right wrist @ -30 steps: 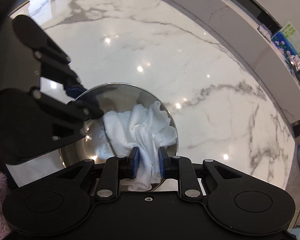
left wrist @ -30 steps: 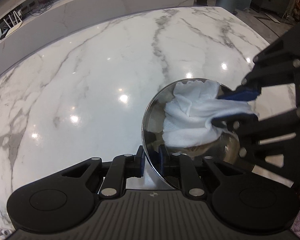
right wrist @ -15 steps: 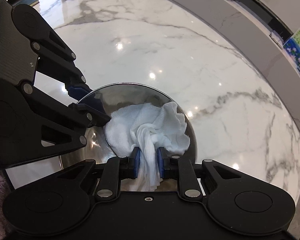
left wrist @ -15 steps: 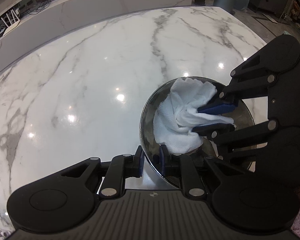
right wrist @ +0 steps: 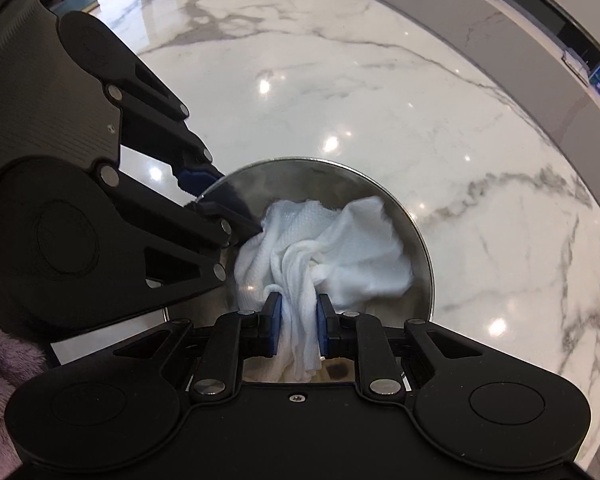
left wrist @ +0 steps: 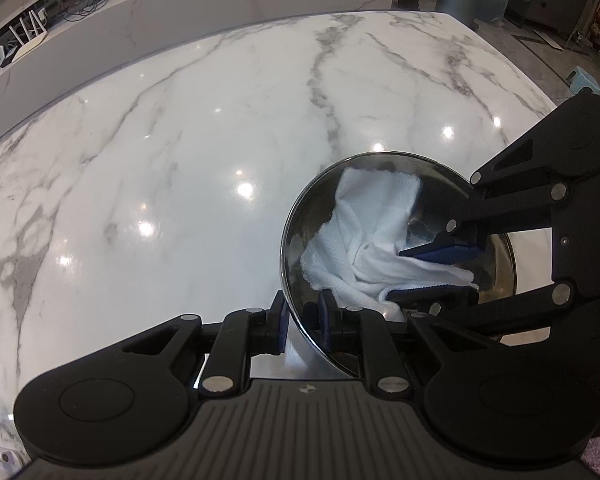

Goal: Clean bowl
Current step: 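Hold the bowl rim with the left gripper while the right gripper scrubs the bowl bottom, then lift the white cloth out of the bowl with the right gripper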

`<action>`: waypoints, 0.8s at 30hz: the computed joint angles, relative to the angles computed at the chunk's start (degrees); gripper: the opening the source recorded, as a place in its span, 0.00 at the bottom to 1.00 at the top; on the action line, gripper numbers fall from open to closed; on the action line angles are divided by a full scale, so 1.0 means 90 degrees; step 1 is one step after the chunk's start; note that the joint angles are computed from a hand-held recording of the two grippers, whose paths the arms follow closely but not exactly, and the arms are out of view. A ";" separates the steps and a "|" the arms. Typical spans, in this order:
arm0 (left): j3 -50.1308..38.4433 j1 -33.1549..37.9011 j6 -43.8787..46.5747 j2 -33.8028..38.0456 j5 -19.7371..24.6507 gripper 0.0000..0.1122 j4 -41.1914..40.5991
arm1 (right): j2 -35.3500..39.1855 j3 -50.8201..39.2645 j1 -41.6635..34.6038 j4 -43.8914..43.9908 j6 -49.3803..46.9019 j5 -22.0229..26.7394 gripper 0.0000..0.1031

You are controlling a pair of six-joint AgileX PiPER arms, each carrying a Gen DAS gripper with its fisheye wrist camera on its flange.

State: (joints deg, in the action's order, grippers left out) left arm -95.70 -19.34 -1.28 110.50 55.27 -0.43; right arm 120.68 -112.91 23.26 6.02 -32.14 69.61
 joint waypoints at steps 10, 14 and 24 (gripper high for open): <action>0.0125 -0.0051 -0.0210 -0.0073 -0.0073 0.13 0.0102 | -0.0578 0.0863 0.0230 -0.0929 0.0325 -0.0714 0.15; 0.0274 0.0007 -0.0411 -0.0151 -0.0193 0.13 0.0016 | -0.0996 0.1325 0.0194 -0.1021 0.0453 -0.1137 0.14; 0.0382 0.0019 -0.0650 -0.0215 -0.0311 0.16 0.0063 | -0.2029 0.2354 0.0040 -0.1032 0.1012 -0.2140 0.13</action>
